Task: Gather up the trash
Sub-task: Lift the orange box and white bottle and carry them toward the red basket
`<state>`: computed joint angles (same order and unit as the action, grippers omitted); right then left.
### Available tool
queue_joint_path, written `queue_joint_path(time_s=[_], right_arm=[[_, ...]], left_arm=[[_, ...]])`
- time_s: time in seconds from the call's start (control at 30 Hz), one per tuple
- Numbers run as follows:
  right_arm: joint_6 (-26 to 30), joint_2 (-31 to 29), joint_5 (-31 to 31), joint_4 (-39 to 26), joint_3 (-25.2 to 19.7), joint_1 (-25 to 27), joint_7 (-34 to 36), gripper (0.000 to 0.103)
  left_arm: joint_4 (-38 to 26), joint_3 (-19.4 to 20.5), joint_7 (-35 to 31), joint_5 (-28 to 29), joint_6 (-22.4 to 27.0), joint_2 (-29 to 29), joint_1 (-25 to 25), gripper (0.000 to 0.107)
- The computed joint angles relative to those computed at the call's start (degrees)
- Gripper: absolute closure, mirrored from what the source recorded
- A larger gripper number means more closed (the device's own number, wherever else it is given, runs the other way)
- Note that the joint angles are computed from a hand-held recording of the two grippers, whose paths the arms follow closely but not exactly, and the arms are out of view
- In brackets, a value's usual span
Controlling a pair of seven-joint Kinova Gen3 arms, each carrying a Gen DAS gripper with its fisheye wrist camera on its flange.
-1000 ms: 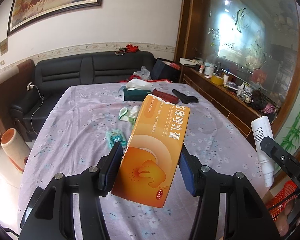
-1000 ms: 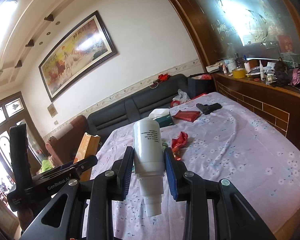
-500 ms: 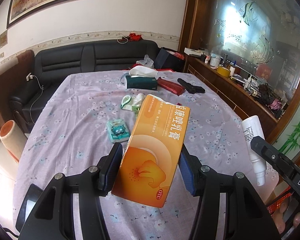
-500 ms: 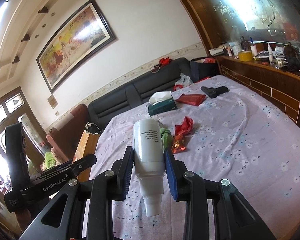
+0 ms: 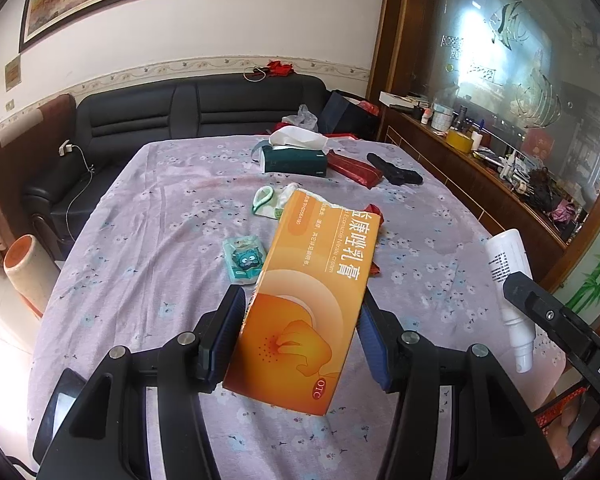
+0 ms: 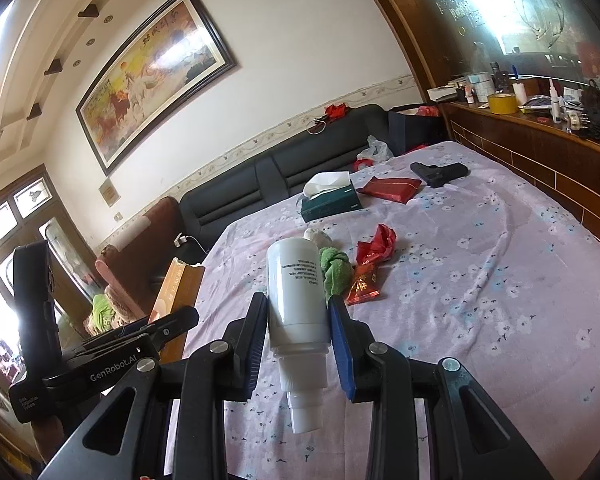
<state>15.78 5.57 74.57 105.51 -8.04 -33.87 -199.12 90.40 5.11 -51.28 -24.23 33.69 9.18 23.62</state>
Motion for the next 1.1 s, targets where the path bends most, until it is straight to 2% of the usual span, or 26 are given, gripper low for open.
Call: queue_joint_path(time_s=[0.5,0.83,1.1], right_arm=[[-0.21,0.43,-0.95,-1.08,0.62,-0.96,2.38,0.070],[1.77,-2.46,4.75,2.13,-1.55,0.28,-4.24,0.070],[6.49,-8.36,8.66,7.40,-5.45,2.89,-10.21,0.070]], left_arm=[[0.71,0.21,0.37,-0.63,-0.27,-0.77,-0.09,0.054],[0.41,1.29,2.28,-3.11,0.52,-1.45,1.92,0.054],[-0.94,3.10,2.17,-4.35,0.80,-0.91,4.73,0.054]])
